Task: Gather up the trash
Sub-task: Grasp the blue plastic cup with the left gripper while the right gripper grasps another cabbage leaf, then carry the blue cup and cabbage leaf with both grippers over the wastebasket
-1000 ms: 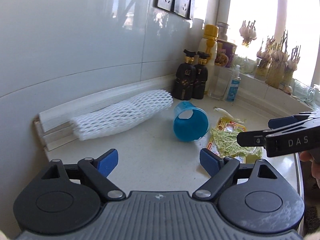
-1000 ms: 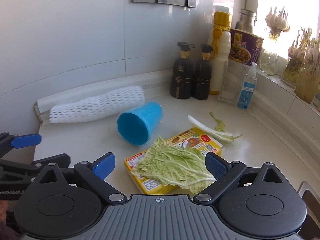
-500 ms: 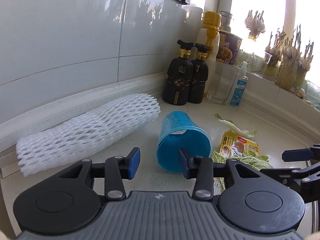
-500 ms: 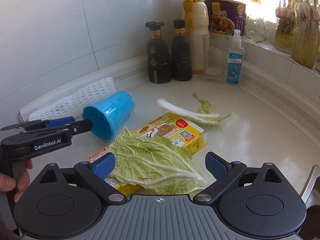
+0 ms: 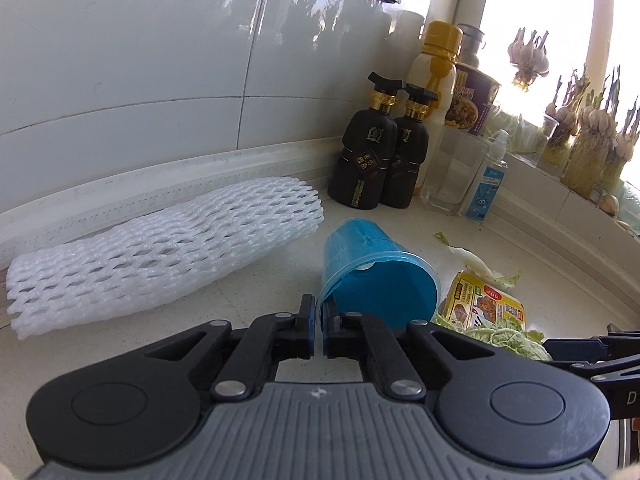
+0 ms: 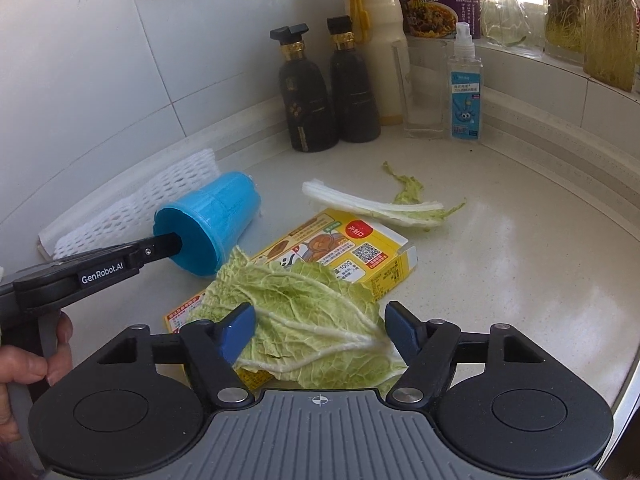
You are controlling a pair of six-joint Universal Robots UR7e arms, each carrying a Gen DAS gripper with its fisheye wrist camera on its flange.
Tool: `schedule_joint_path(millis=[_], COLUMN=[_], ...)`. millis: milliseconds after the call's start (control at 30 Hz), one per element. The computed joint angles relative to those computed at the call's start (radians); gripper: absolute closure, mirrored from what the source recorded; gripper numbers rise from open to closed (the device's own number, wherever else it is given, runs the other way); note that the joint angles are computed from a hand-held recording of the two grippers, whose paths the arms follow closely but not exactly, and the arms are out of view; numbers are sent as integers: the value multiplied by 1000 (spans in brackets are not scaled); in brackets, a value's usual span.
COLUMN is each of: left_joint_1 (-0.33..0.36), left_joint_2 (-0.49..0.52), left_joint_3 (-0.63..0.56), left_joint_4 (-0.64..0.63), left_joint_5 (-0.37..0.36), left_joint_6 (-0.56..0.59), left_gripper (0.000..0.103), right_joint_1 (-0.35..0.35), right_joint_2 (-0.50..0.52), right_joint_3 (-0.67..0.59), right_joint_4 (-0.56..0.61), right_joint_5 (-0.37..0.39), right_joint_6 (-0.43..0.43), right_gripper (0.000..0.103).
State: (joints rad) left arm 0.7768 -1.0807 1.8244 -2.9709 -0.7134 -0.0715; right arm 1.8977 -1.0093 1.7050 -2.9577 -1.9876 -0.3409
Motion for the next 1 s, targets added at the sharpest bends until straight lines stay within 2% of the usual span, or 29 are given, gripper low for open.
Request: schedule_joint_path(millis=[67,233,333,567,1000], left_joint_1=[-2,-10,-19,-37,-85], left_joint_2=[2,1,0,-15,-86], left_joint_3=[2,12,23,44,95], left_joint_4=[-5,-24,-44,-61,-25], left_joint_5=[5,17,29,51,98], left_joint_6=[3,16,43,55,19], left_gripper=[100,100,100,100,100], right_joint_1=[3,19,27,48,89], right_joint_2=[-2,-8,-13,-18,-45], right_joint_3=[7,17,27,48,74], right_joint_4=[-6,-10,-20,-60,-76], right_joint_5=[-3,-18,-14,-18,-15], right_joint_6=[-4,-13,-19,-49,-53], right_gripper=[42,69,78,84,85])
